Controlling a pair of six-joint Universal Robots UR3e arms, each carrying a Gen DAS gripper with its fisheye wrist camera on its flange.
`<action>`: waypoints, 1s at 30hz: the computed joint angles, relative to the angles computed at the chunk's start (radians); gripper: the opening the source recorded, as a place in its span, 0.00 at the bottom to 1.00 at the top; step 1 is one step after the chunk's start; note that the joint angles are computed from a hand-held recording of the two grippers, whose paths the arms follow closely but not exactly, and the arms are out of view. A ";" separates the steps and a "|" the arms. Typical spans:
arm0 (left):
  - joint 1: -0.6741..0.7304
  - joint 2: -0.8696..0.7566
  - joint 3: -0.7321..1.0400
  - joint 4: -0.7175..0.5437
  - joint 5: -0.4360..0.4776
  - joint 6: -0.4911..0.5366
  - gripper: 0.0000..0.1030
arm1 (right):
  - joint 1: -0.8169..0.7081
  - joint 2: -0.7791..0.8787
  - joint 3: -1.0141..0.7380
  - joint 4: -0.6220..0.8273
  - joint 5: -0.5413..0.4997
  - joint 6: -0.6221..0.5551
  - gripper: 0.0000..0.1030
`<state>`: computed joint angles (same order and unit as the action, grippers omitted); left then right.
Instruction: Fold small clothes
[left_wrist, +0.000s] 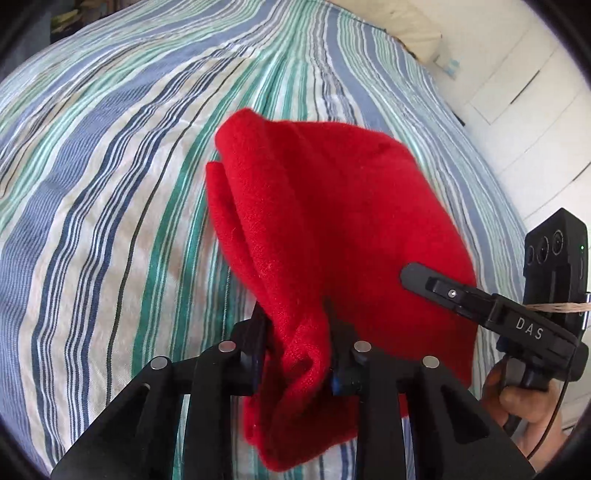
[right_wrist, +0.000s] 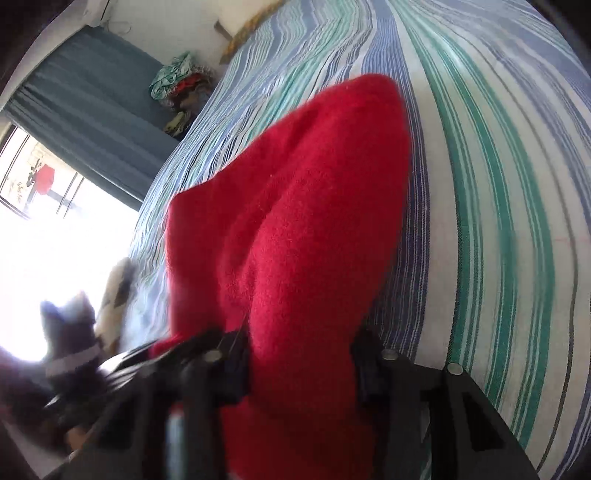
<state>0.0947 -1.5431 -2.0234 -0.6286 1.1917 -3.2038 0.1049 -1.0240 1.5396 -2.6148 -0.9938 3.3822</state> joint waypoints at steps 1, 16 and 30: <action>-0.014 0.015 0.021 -0.006 -0.007 -0.001 0.24 | -0.002 -0.023 0.016 -0.022 -0.008 0.016 0.32; -0.335 -0.035 0.093 -0.038 0.271 -0.119 0.52 | -0.188 -0.476 0.209 0.249 -0.197 -0.220 0.63; -0.913 0.390 0.106 -0.532 0.961 -0.542 0.98 | -0.656 -1.636 0.434 1.272 -0.155 -0.693 0.95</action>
<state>-0.8185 -1.1530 -1.9170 -1.1611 2.1531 -3.7459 -0.5511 -2.6599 1.9736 -1.3432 -1.1484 2.6888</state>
